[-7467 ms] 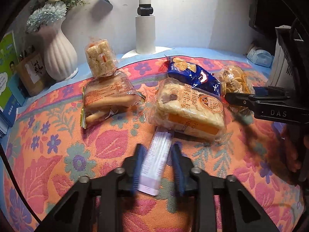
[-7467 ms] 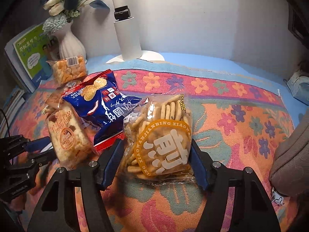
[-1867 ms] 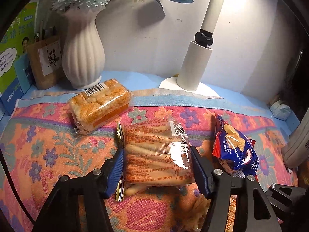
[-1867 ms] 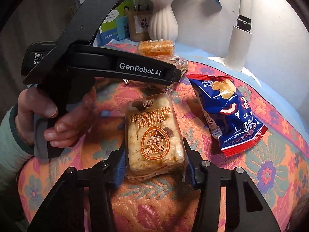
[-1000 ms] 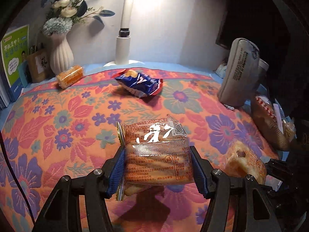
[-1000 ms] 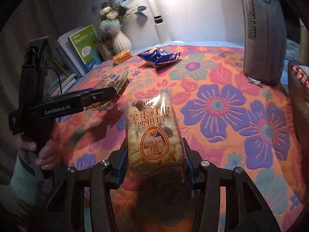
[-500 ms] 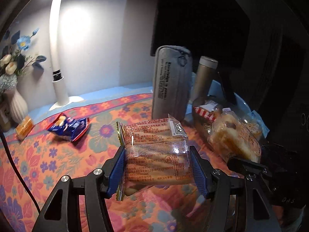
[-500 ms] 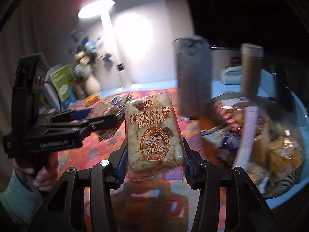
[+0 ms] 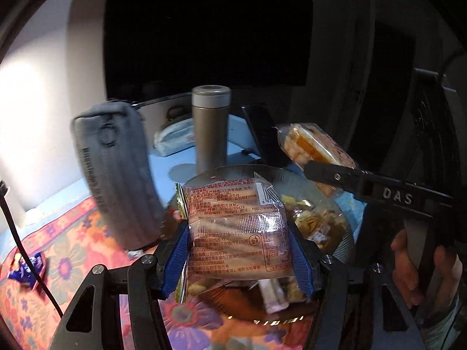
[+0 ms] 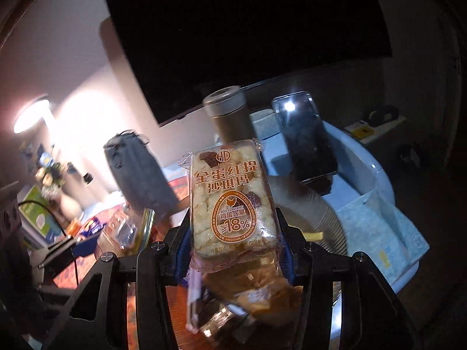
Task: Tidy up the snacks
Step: 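Carry the breadstick bag and egg cake pack over the glass bowl, then open both tools to drop the breadstick bag and egg cake pack into the bowl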
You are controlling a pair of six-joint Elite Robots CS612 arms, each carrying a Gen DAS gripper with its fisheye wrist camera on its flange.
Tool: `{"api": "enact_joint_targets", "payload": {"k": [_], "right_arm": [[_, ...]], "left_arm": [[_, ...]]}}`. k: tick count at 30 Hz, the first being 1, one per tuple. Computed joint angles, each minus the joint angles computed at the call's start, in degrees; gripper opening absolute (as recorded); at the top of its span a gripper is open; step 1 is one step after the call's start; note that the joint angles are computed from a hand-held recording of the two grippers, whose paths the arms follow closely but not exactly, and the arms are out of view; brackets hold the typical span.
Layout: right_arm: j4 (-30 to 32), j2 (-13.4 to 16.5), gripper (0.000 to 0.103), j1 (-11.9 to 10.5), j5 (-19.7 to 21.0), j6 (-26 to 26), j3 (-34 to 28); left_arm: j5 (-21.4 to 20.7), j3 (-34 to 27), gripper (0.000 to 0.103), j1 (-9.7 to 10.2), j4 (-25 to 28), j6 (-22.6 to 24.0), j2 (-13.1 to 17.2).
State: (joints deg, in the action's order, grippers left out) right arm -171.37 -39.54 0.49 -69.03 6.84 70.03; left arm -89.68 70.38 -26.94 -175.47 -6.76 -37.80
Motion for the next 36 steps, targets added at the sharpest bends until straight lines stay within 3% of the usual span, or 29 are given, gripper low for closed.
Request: {"api": "enact_joint_targets", "payload": {"k": [6,8,12,19,36], "right_arm": [[3.11,2.41,0.05,-0.37,-0.49,1.4,-4.22],[4.48,3.1,0.06,-0.49,-0.48,1.79,-5.48],[4.37,3.25,0.061,-0.93,0.92,2.47,-5.2],[3.8,2.28,0.061,-0.52,1.21,0.87,-3.58],[2.66,-0.69,0.061,3.1,1.49,-4.49,-0.6]], "left_arm": [[-1.1,-5.28,0.062,-0.54,2.69,0.34,2.82],[-0.96,-6.16,0.071,-0.66,3.16,0.31,3.31],[-0.65,-5.83,0.075,-0.33,2.57,-0.42,3.36],[-1.82,-3.08,0.075,1.18,0.93,-3.85,2.14],[1.09,8.38,0.075,3.76,-7.48,-7.52,-3.79]]}}
